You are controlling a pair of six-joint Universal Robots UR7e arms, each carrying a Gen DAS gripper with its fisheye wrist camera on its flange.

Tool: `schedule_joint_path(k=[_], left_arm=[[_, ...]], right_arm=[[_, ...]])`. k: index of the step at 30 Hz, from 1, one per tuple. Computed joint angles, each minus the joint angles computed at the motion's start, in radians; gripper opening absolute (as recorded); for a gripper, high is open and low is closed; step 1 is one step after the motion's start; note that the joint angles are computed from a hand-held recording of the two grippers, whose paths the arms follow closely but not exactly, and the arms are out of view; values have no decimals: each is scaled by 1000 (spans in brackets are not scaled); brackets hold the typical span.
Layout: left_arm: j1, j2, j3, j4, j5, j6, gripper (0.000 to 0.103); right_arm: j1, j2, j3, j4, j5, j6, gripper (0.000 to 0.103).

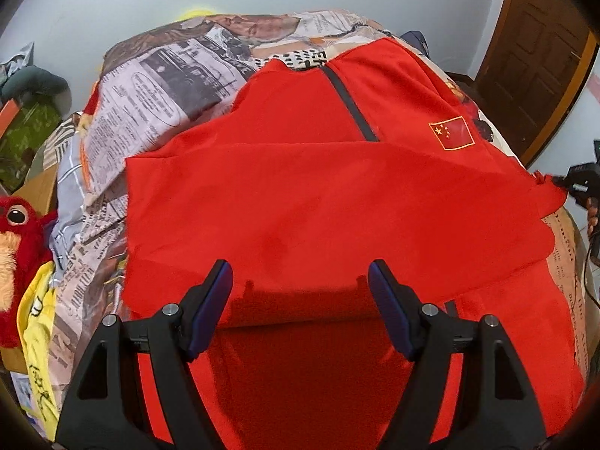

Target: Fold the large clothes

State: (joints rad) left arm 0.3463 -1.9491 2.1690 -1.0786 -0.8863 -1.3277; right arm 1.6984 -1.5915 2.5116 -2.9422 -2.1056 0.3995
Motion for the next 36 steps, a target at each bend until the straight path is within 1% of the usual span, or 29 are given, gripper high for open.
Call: schedule_joint_path(k=[1,3,4,7,9,11,14,17,21,25,27,29,30,33,34,36], left_arm=[[-9,-1,-5,12,1,-6,74],[-32,2,-18,42,2,-21,74],[-42,4,-24,52,4,-25,74],[-86,4,-42,79,7,-42,74],[-104,2,-50,82,6,-44,74],[-119,-4,-58,77,0,-43,74],[-138,-4,-71,98,2,-55,74],[-154,-7,-82,125,0,-73,74],[-180,-28,-91,161,-19,-101,74],[-208,-48,-96,214,-44,-132,74],[-215,-57,-95,232,-57,-143,74],[-219,-69,-93,246,-75,-155,74],[-224,-73,-91,250,-83,-161,74],[-233,-80,-87,260,-109,-170,74],[-237,-82,-86,261,-116,-170,74],[-246,-79,-84,257,-130,-168,74]], right_arm=[[28,-2,-7,1,-21,-2,7],[115,-3,-41,27,-75,-17,6],[149,-10,-57,40,-77,-25,6],[246,-19,-105,44,-36,-50,6],[313,-4,-139,35,-9,-76,6],[367,16,-178,58,52,-97,6],[464,81,-230,81,92,-119,6],[528,146,-248,92,120,-126,6],[574,257,-256,104,138,-121,6],[594,355,-263,214,159,-112,6],[611,390,-263,269,151,-103,7],[623,418,-272,299,145,-115,10],[630,432,-274,311,141,-115,10],[648,445,-280,393,124,-113,11],[652,443,-283,420,119,-112,14],[647,431,-287,468,144,-122,31]])
